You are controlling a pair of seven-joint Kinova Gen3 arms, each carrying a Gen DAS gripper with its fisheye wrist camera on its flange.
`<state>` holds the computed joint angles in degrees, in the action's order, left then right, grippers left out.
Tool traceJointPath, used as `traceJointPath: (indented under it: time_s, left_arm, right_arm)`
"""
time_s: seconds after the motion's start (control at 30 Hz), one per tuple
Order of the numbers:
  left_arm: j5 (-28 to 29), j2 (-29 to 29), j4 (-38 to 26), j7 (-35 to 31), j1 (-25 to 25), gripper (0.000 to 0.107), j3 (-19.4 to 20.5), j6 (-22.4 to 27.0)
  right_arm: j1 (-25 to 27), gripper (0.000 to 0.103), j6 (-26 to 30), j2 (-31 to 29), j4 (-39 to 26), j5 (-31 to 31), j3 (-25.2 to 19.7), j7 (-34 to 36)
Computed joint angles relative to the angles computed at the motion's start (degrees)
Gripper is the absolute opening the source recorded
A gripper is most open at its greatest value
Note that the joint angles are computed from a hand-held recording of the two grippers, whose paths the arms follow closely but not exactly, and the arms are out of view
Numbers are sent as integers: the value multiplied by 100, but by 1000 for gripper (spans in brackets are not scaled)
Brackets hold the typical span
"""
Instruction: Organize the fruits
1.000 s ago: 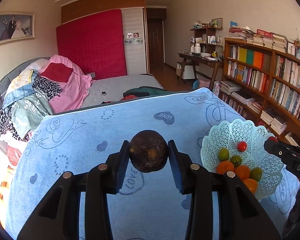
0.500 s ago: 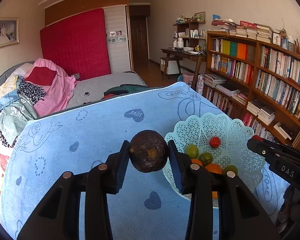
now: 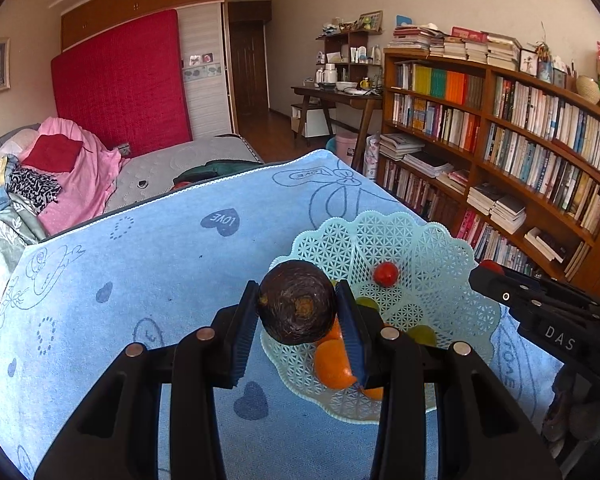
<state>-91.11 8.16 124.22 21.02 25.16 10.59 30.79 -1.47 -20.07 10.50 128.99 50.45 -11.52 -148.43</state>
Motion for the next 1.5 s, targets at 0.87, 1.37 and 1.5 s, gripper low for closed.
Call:
traceJointPath:
  time_s: [0.87, 1.37, 1.5]
  left_arm:
    - [1400, 620, -802, -1792, 206, 40, -507, -977]
    - [2004, 800, -1129, -2143, 943, 80, -1206, -776]
    - [1939, 725, -1080, -1799, 1001, 89, -1166, -354]
  right_arm:
    - [60, 53, -651, -107, 333, -616, 336, 417]
    - [260, 73, -763, -150, 403, -417, 465, 42]
    - [375, 83, -824, -179, 391, -114, 489, -347]
